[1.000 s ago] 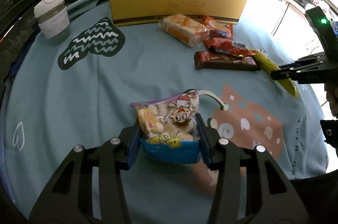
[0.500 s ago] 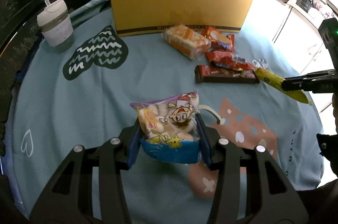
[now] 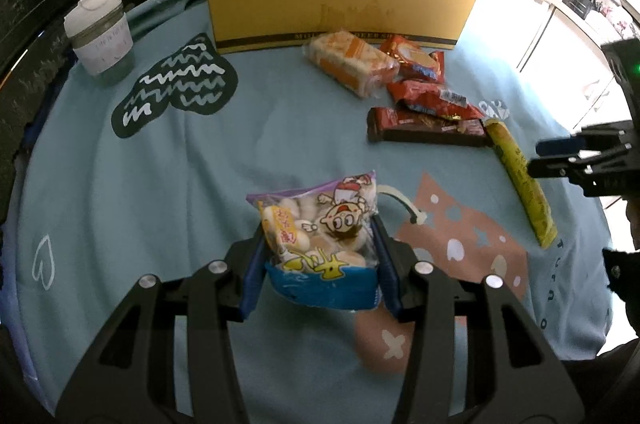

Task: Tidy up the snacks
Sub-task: 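Carry both packs over the yellow box and open both tools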

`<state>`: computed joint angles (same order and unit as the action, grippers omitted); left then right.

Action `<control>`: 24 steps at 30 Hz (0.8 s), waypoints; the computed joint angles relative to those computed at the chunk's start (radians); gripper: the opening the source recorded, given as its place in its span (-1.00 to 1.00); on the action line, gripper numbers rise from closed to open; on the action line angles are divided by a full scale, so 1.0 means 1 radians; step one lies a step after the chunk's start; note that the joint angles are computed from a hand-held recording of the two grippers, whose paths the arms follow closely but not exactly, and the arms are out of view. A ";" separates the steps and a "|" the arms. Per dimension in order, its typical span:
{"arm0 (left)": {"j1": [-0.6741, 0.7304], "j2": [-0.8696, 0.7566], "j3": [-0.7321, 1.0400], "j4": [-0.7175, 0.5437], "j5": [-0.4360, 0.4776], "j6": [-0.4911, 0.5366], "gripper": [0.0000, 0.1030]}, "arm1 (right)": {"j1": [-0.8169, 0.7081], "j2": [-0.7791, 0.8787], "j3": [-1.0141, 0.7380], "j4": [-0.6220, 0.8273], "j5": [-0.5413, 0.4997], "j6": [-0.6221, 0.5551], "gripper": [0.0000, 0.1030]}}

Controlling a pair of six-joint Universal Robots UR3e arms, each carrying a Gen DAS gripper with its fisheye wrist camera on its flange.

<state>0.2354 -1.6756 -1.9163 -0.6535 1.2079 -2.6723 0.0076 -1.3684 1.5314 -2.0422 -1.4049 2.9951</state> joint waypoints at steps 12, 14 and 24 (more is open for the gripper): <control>0.043 0.009 -0.013 0.007 -0.023 -0.012 -0.03 | 0.017 0.060 -0.113 0.114 0.053 0.023 -0.61; 0.048 0.011 -0.008 0.004 -0.033 -0.015 -0.03 | -0.020 0.023 -0.097 0.127 0.095 0.016 -0.61; 0.017 0.040 0.116 -0.006 -0.105 -0.048 -0.03 | -0.106 -0.121 -0.107 0.138 0.196 0.011 -0.61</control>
<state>0.2529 -1.6353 -1.8006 -0.6596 1.1024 -2.7203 -0.0980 -1.4898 1.4242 -1.9041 -1.2087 3.0062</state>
